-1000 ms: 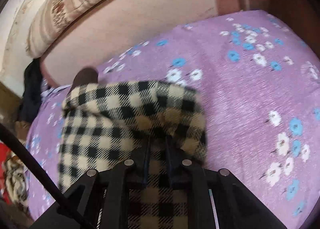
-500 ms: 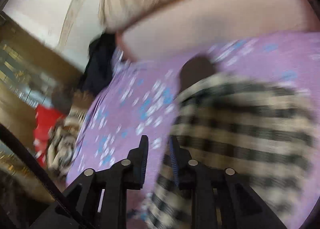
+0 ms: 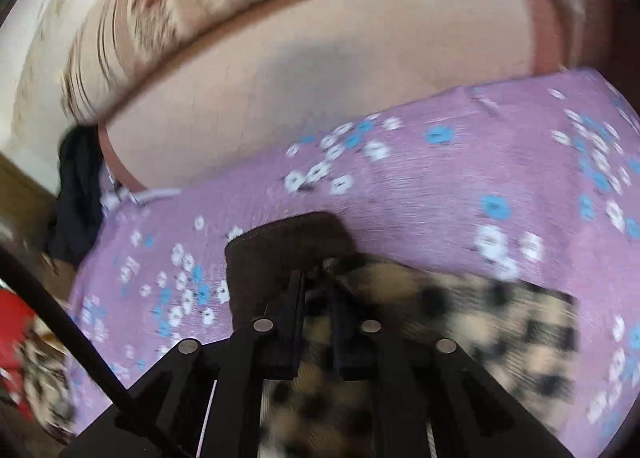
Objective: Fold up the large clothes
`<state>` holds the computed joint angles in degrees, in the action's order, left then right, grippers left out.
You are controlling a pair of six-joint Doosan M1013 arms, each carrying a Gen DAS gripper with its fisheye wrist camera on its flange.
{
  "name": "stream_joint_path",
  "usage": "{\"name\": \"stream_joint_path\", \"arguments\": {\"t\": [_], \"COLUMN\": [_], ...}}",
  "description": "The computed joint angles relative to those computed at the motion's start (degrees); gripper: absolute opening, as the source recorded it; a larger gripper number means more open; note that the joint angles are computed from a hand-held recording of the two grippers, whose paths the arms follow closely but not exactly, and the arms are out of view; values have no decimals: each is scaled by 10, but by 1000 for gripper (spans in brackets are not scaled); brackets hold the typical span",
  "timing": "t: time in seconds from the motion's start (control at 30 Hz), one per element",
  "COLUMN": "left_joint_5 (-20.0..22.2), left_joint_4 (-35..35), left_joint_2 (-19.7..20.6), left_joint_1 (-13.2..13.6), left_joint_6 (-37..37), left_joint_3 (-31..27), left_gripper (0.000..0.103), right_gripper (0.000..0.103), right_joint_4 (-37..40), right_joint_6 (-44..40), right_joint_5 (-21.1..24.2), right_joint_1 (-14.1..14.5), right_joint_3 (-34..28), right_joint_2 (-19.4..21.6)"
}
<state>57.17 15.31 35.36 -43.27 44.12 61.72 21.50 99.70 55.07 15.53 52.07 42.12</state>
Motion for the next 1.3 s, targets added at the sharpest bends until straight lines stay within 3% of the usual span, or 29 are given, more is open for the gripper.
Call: {"name": "stream_joint_path", "arguments": {"t": [0.03, 0.1, 0.13, 0.3, 0.47, 0.57, 0.6, 0.67, 0.8, 0.87, 0.93, 1.07, 1.13, 1.2, 1.3], "left_joint_5": [2, 3, 3, 11, 29, 61, 104, 144, 142, 135, 95, 15, -33, -69, -94], "left_joint_4": [-1, 6, 18, 64, 82, 63, 63, 69, 77, 73, 74, 43, -14, -76, -202], "left_joint_2": [-1, -7, -11, -28, -9, 19, 37, 54, 47, 38, 15, -13, -16, -12, 9], "left_joint_1": [1, 0, -1, -5, -7, -13, -17, -21, -22, -22, -20, 0, 20, 38, 62], "left_joint_6": [-1, -7, -14, -55, -35, 22, 45, 53, 33, 36, 22, -30, -38, -4, 114], "left_joint_3": [-1, 1, 3, 9, -26, -55, -76, -89, -79, -71, -45, -9, -2, -1, -21], "left_gripper": [49, 49, 49, 49, 49, 49, 49, 49, 47, 46, 46, 68, 73, 75, 80], "right_gripper": [21, 53, 54, 54, 50, 49, 49, 49, 48, 50, 50, 68, 69, 69, 69], "right_joint_4": [9, -1, -2, 123, 226, 206, 177, 140, 169, 148, 146, 200, 228, 290, 412], "right_joint_6": [-10, -12, -13, -95, -227, -239, -226, -204, -214, -205, -219, -252, -253, -268, -308], "right_joint_5": [-16, -34, -47, -84, -115, -130, -135, -125, -130, -127, -137, -158, -151, -131, -88], "right_joint_1": [-7, -13, -17, -63, -73, -61, -55, -52, -59, -57, -58, -73, -82, -96, -109], "right_joint_3": [27, 58, 76, 212, 327, 364, 373, 382, 403, 399, 402, 401, 392, 380, 366], "right_joint_2": [-20, -44, -58, -136, -195, -211, -213, -212, -214, -218, -225, -230, -220, -201, -166]}}
